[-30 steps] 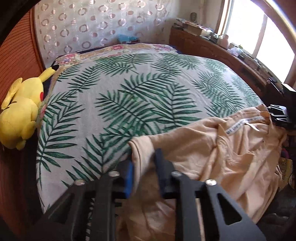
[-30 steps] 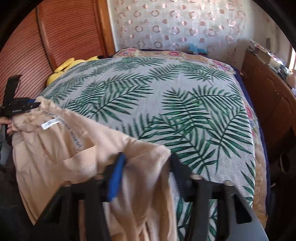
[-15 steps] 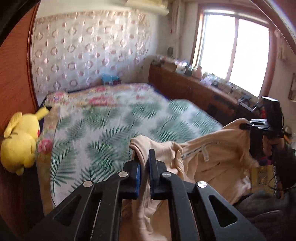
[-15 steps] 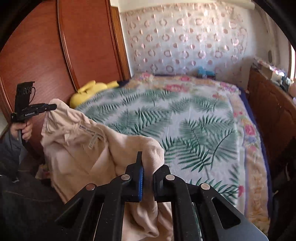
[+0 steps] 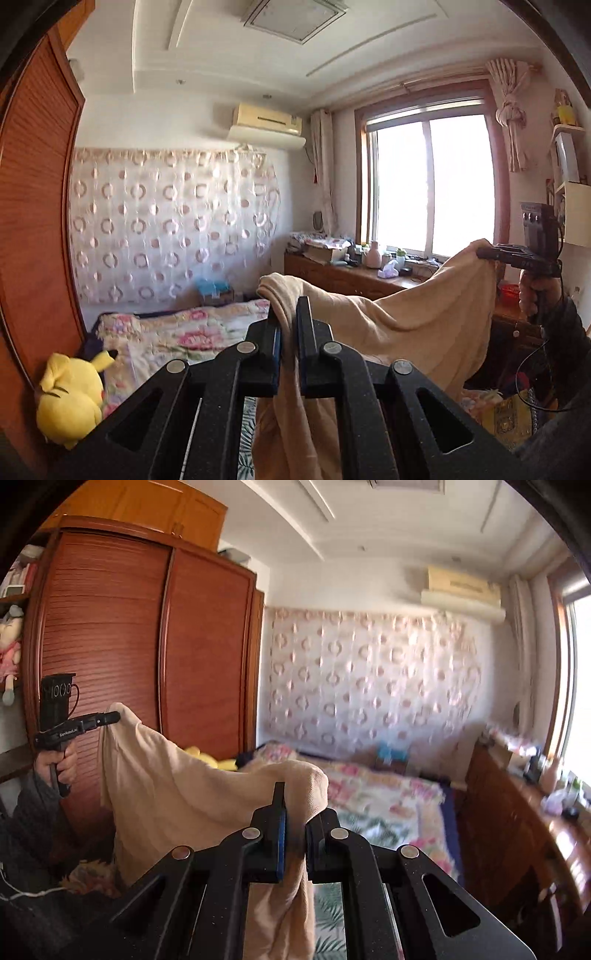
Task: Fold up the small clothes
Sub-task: 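Lift the folded shirt high above the bed with both tools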
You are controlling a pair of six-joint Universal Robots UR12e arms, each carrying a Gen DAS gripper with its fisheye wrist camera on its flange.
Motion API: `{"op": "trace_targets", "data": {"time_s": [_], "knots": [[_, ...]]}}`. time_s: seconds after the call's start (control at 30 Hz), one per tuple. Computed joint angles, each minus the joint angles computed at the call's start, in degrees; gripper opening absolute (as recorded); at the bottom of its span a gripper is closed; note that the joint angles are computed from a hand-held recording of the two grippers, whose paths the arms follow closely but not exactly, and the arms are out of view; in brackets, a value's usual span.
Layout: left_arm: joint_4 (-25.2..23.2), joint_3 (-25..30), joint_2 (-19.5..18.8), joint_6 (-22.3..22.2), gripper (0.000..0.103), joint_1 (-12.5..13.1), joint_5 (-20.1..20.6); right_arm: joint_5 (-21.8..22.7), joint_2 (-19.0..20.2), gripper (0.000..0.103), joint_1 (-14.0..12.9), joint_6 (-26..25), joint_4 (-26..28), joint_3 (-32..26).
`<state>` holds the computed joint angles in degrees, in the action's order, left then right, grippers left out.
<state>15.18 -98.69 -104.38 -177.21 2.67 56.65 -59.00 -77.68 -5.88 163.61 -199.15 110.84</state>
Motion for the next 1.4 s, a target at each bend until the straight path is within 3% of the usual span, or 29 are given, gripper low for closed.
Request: {"op": "trace_targets", "data": {"time_s": [0.27,0.43,0.6,1.03,1.17,1.4], "knots": [[4.1,3.98,0.28,-2.84,0.008,1.19,4.06,-4.59,-2.85,0.007,1.8,-1.52,-2.0,-3.75],[4.57,5.86,-0.9,-3.53,0.008,1.61,6.06,-8.22,-1.74,0.007,3.68,-2.44,-0.92,-5.66],[2.02,8.86,-5.0,-1.75,0.008,0.43,10.15,-13.31,3.12,0.007,6.01,-2.56,3.21,-9.56],[-11.9,26.88,-24.17,1.12,0.008,-3.6,19.94,-20.24,20.02,0.007,8.34,-0.9,20.9,-29.79],[-18.19,32.69,-28.94,1.25,0.008,-4.36,22.05,-23.56,25.47,0.007,9.98,-1.69,30.14,-41.05],[-27.12,42.06,-35.48,1.16,0.008,-4.79,23.65,-25.08,33.97,0.007,10.09,0.77,44.86,-58.2]]}}
